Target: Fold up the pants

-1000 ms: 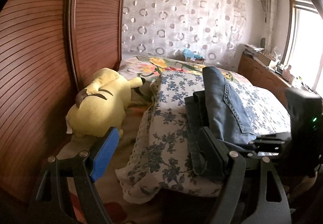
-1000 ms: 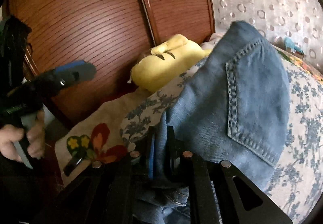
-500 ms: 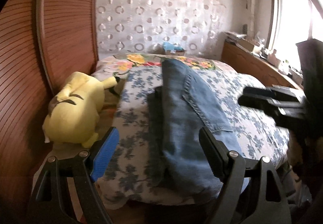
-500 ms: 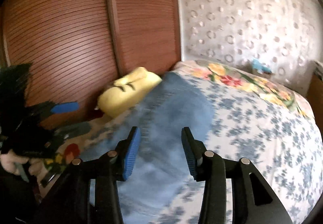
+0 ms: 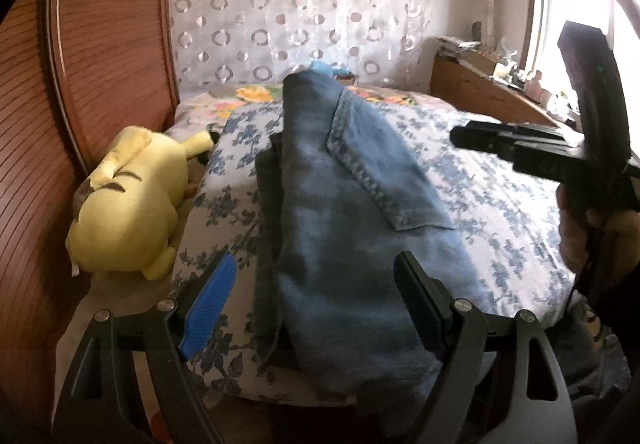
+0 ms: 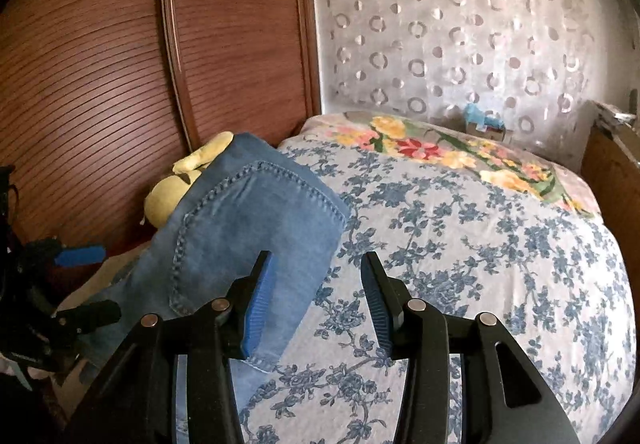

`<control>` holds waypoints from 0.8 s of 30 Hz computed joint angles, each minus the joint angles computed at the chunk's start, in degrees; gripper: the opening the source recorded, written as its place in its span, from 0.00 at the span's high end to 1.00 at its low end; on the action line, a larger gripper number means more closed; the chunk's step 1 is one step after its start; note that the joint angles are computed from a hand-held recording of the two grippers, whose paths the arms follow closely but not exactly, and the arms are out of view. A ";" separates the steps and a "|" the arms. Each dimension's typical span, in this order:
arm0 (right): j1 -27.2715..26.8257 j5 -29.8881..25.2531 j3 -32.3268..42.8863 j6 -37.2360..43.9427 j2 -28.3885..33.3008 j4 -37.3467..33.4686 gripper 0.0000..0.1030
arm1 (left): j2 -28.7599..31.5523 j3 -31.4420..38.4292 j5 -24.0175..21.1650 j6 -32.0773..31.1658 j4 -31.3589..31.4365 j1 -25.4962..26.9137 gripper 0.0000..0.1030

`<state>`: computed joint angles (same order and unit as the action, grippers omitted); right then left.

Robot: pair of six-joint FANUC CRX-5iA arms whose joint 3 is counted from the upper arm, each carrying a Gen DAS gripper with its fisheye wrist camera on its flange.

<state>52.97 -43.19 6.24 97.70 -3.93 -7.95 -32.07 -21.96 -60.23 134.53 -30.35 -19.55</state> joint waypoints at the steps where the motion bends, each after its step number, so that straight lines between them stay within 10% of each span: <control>1: -1.09 -1.00 1.33 2.05 0.72 -1.82 0.55 | 0.32 -0.25 0.22 -0.17 0.56 0.66 0.20; 17: -5.43 -14.38 22.21 8.49 17.81 -11.57 0.33 | -2.93 -7.78 6.21 -8.00 11.86 11.92 0.20; 24: -9.14 -28.46 35.74 10.95 27.45 -19.49 0.27 | -5.83 -10.95 8.74 -9.63 16.62 15.01 0.21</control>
